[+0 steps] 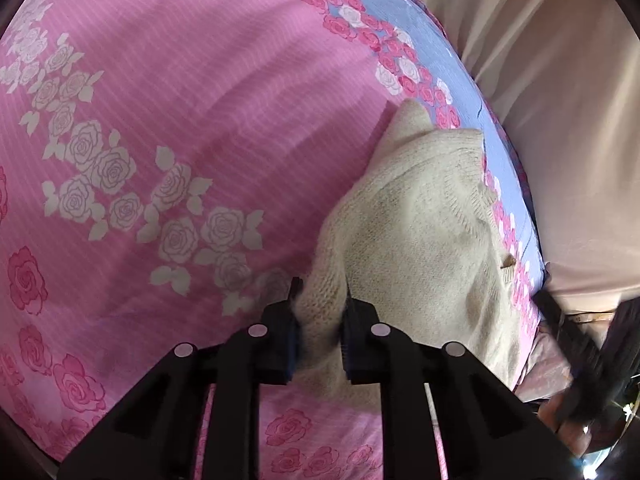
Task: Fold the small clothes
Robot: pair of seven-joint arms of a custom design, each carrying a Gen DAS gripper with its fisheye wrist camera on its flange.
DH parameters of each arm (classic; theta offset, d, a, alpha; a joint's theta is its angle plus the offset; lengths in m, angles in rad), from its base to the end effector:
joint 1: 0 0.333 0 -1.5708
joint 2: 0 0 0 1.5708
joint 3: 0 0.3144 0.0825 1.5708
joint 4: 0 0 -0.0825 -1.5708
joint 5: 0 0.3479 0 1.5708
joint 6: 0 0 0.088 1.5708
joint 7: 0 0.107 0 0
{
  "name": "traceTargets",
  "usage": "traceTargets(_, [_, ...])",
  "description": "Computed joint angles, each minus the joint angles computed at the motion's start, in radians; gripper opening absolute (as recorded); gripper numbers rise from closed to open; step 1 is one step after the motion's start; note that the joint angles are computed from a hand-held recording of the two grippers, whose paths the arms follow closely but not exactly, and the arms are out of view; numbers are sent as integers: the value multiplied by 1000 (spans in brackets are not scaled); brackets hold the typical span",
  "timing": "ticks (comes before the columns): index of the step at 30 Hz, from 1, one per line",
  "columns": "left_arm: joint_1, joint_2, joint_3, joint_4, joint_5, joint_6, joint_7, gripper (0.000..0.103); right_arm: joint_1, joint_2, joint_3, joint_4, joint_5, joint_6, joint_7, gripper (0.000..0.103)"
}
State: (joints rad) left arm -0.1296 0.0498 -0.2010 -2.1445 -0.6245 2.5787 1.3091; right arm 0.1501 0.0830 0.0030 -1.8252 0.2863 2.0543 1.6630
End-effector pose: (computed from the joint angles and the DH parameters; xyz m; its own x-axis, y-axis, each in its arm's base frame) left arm 0.5223 -0.1673 0.4383 0.3045 -0.7921 0.5290 -0.9016 -0.4188 -0.1081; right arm 0.5583 0.1015 0.5112 -0.0376 -0.9600 -0.2774 -0.9924 0.0686 -0.1026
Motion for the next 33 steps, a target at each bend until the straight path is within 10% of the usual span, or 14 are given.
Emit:
traceTargets(5, [9,-1,4,-9,-41,-3,33,16,36,229,17,222,-47,-12,-25,42])
traceTargets(9, [7,-6,3,-19,-34,7,40,16,35,347,24,342,-31,-64,-53,1])
traceTargets(11, [4,-4,3,-19,-19,12,34,17,27,387,29,383,-3,-91,-74,0])
traceTargets(22, [0,10,-1,-7,33,10,-1,20,-26,171,-38,137,-16,98,22,0])
traceTargets(27, [2,23,-4,10,70,1,-38,21,-10,230,11,216,-17,46,-95,40])
traceTargets(31, [6,21,-6,12,81,-6,-31,21,28,315,24,290,-26,28,-111,40])
traceTargets(33, [8,23,-6,15,75,-10,-23,22,39,366,23,337,-30,-8,-102,1])
